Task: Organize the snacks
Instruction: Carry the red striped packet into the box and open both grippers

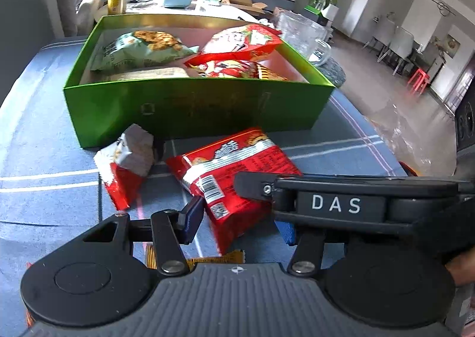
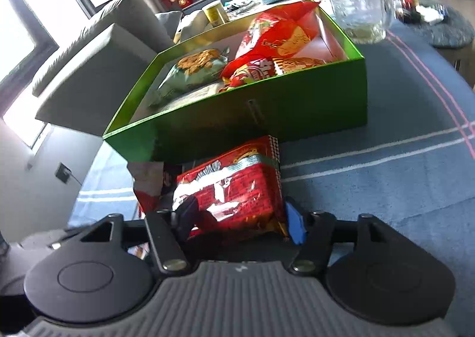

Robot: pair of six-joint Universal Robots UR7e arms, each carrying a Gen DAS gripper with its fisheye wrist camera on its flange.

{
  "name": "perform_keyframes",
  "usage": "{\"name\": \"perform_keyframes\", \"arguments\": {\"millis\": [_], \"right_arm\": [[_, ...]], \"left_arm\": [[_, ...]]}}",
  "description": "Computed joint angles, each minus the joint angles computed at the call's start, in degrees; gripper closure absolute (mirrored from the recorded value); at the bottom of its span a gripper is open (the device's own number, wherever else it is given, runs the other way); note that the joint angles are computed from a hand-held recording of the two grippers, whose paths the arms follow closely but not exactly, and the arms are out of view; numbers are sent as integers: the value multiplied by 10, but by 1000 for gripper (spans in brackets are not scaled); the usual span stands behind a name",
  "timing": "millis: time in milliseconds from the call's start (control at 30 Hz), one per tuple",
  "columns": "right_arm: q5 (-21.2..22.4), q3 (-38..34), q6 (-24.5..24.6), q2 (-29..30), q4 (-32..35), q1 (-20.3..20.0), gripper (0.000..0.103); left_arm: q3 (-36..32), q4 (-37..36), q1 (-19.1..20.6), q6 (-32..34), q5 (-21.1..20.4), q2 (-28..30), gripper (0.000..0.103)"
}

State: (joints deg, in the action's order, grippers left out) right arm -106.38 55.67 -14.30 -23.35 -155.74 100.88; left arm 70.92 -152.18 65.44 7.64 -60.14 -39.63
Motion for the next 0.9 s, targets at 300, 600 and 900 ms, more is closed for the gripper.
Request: {"name": "perform_keyframes", "arguments": {"millis": [300,600,900], "right_arm": [[21,73,3,-39,-60,2,3],[34,107,0,-57,-105,13,3],[51,107,-8,-58,-119,17,3]], "left_arm": [[56,-61,-13,30,-7,-30,55],[87,-105,-22,44,-13,-51,55],[97,-131,-26,60,-12,-59,55]]}}
